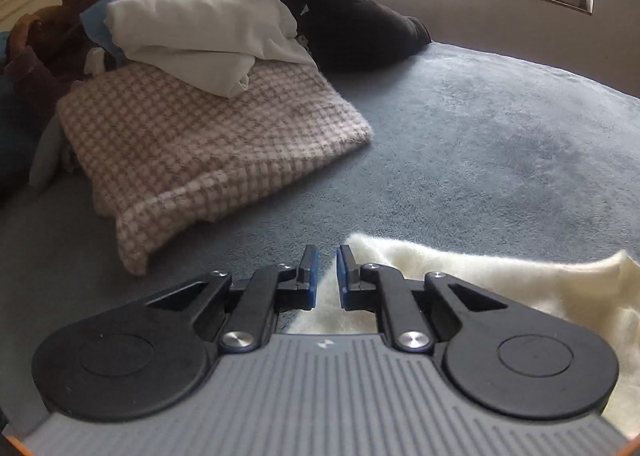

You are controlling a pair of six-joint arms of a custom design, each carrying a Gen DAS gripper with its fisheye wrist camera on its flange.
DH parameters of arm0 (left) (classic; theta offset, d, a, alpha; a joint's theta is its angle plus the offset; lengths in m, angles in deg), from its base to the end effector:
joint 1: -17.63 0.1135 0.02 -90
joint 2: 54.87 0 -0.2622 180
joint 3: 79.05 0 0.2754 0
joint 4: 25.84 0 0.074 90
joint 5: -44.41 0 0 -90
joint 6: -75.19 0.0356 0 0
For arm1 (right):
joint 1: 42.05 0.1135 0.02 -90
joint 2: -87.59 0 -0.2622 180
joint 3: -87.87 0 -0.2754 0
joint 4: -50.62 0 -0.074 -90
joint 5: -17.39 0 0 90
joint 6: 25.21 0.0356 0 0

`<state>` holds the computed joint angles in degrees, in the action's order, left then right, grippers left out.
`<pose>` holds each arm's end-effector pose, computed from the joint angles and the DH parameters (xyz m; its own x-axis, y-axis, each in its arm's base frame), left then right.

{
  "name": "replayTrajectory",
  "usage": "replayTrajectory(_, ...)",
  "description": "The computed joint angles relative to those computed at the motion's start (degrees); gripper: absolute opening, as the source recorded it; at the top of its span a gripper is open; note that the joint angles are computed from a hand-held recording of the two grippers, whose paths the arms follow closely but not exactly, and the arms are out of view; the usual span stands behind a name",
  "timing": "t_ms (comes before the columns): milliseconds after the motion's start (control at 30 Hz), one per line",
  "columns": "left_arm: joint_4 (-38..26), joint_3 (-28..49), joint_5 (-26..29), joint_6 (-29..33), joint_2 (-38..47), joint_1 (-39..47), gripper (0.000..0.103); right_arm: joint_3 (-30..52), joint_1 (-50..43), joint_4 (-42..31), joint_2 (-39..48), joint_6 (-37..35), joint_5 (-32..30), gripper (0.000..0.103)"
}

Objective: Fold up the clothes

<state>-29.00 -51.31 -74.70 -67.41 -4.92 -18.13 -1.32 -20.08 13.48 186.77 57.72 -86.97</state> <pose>0.1734 -0.1035 0.1651 -0.3334 -0.6152 -0.7144 -0.1827 0.7855 -0.5912 0.3772 0.1617 0.2549 -0.5921 -0.3674 -0.7172 -0.6011 0.7942 0.0893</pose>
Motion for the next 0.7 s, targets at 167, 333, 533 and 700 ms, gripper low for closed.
replayTrajectory(167, 1.87, -1.34, 0.13, -0.52, -0.30, -0.16, 0.051, 3.80, -1.35, 0.01, 5.10, 5.64, -1.11, 0.004)
replayTrajectory(333, 2.57, -1.45, 0.03, -0.44, 0.23, -0.17, 0.051, -2.52, -6.98, -3.82, -9.78, 0.50, -2.49, 0.006)
replayTrajectory(533, 2.41, -1.26, -0.28, -0.45, 0.55, -0.46, 0.051, -16.57, -20.13, -11.13, -30.78, -10.51, -0.31, 0.006)
replayTrajectory(700, 1.16, -0.38, -0.47, -0.36, 0.97, -0.59, 0.052, -28.24, -34.04, -5.31, -31.90, -19.62, 6.11, 0.006)
